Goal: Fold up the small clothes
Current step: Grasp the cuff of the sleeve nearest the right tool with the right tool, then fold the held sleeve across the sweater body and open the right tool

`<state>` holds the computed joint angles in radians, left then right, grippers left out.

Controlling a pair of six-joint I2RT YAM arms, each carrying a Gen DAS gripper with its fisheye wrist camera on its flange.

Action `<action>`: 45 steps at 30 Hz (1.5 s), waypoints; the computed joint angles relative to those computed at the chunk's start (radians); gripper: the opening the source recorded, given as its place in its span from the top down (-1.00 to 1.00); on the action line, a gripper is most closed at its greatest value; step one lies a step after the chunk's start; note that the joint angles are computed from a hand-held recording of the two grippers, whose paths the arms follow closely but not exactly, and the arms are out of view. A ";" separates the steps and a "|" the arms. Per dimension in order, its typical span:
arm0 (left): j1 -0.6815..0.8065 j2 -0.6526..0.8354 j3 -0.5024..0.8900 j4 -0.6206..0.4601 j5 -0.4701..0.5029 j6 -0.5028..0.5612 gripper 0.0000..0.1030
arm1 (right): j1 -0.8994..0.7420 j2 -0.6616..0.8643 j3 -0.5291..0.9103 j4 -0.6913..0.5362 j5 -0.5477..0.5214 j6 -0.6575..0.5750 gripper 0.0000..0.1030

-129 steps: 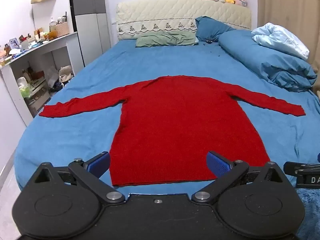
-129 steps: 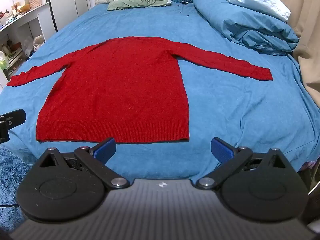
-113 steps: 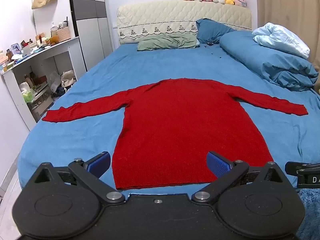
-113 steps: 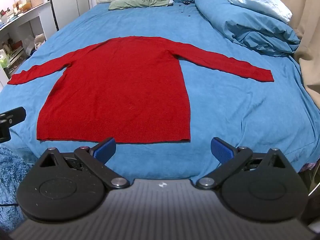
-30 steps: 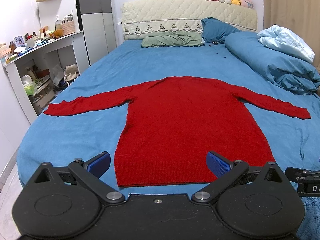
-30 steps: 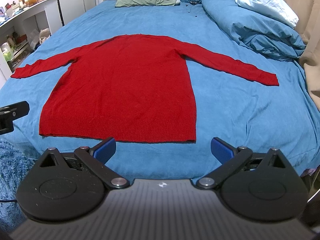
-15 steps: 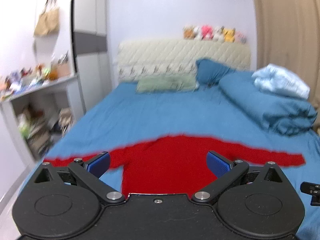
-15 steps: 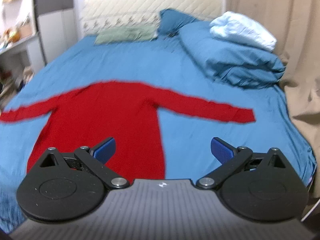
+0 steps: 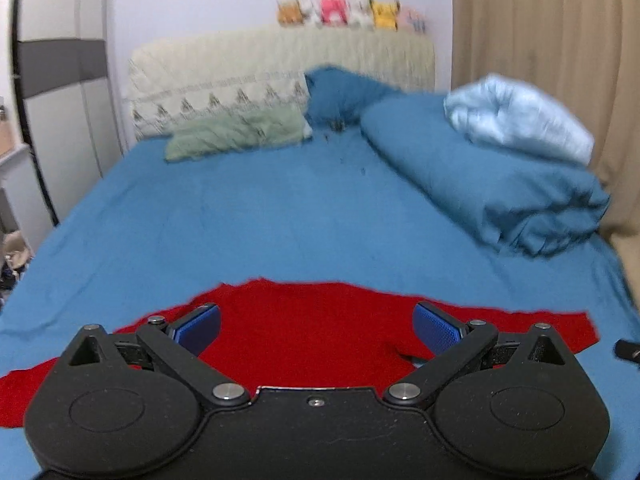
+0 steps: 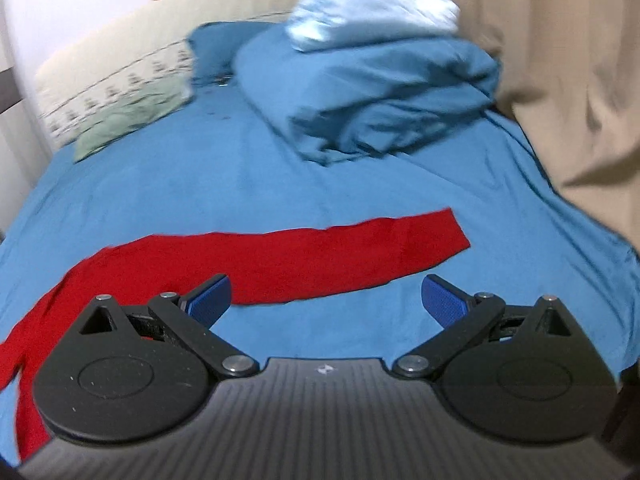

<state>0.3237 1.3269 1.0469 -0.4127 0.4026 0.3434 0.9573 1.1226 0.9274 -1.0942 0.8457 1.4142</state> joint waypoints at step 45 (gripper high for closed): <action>0.172 0.792 0.609 -0.087 -0.042 0.133 -1.00 | -0.378 0.944 0.554 1.174 -0.697 -0.631 0.62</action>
